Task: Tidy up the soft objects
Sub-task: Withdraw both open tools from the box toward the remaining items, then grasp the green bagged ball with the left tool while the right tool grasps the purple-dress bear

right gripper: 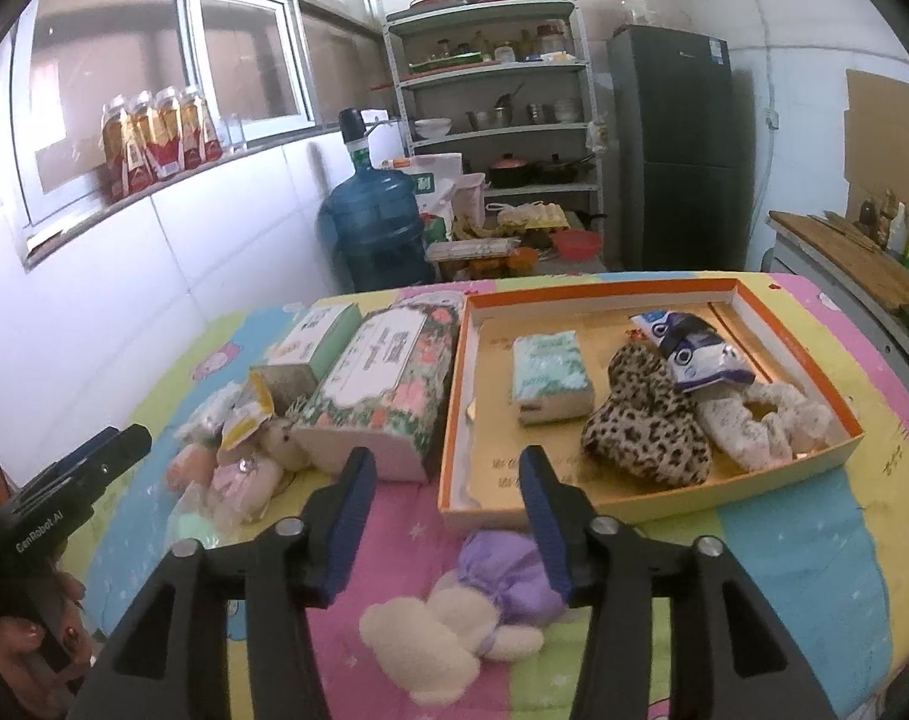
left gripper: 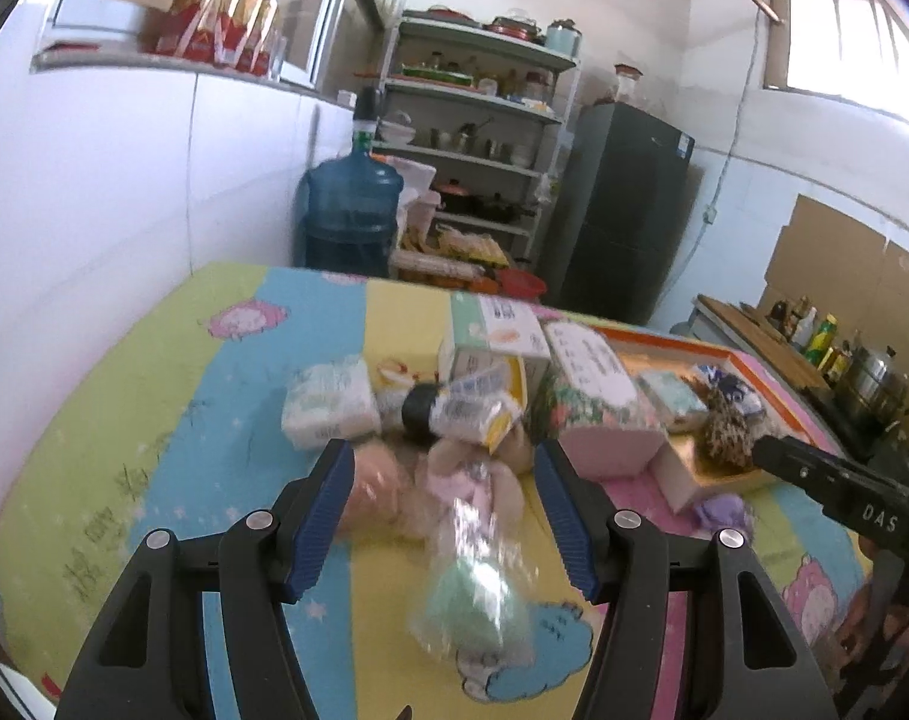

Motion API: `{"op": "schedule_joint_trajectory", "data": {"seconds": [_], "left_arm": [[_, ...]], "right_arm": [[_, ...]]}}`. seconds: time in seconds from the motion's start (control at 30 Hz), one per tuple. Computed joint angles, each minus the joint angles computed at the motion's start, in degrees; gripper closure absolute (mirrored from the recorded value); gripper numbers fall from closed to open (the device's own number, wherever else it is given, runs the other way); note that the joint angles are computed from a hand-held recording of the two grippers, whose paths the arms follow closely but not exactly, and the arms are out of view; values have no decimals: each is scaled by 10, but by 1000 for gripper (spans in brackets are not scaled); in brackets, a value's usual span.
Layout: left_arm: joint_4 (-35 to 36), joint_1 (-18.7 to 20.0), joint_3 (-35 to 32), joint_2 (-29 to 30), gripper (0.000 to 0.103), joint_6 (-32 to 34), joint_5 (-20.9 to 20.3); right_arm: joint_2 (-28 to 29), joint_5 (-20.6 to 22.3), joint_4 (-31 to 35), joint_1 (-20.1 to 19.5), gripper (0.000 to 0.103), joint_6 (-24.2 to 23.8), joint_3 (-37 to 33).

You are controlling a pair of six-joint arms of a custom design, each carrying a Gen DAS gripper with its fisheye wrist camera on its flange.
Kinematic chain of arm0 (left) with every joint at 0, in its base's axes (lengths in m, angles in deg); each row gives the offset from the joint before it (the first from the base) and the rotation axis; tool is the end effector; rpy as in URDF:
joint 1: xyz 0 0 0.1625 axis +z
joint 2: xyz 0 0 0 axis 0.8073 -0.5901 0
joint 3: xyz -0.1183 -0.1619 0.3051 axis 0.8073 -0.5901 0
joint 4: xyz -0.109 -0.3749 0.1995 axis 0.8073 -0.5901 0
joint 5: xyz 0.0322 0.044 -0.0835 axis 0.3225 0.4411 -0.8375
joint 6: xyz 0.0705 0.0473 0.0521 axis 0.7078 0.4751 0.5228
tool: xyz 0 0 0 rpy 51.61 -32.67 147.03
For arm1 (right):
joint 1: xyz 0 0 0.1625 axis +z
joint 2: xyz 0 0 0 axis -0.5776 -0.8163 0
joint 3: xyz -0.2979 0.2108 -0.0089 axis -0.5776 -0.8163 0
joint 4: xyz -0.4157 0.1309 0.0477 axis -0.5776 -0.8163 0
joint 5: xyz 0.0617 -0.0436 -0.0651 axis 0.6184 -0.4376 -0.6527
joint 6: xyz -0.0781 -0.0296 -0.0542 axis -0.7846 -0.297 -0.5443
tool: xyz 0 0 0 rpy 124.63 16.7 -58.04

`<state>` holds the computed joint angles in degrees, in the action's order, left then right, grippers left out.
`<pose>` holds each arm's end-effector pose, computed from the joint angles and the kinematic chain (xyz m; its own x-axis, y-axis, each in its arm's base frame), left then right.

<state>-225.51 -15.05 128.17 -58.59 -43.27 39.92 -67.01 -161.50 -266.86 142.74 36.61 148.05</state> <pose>-0.0766 -0.3396 0.2265 -0.8399 0.0037 -0.5427 0.4566 0.5453 -0.7029 0.2049 -0.3510 0.1032 -0.8044 -0.2230 0.5506 -0.5536 0.6174 -0.5589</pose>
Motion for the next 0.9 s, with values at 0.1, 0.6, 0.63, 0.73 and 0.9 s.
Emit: {"op": "schedule_joint_trajectory", "data": {"seconds": [0.1,0.6,0.63,0.73,0.9], "left_arm": [[7,6,13,-10,39,-14,-15],[-46,39,19,66,39,-31,-66],[-51,41,18,73,39,-31,-65],[-65,51,15,89,39,-28,-68],[-81,62,10,115,39,-26,-69]], "right_arm": [[6,7,-1,-3,52,-2,4],[11,20,-6,-15,47,-6,20],[11,21,-7,-16,47,-6,21],[7,24,-9,-21,46,-6,25],[3,31,-2,-32,46,-1,33]]}}
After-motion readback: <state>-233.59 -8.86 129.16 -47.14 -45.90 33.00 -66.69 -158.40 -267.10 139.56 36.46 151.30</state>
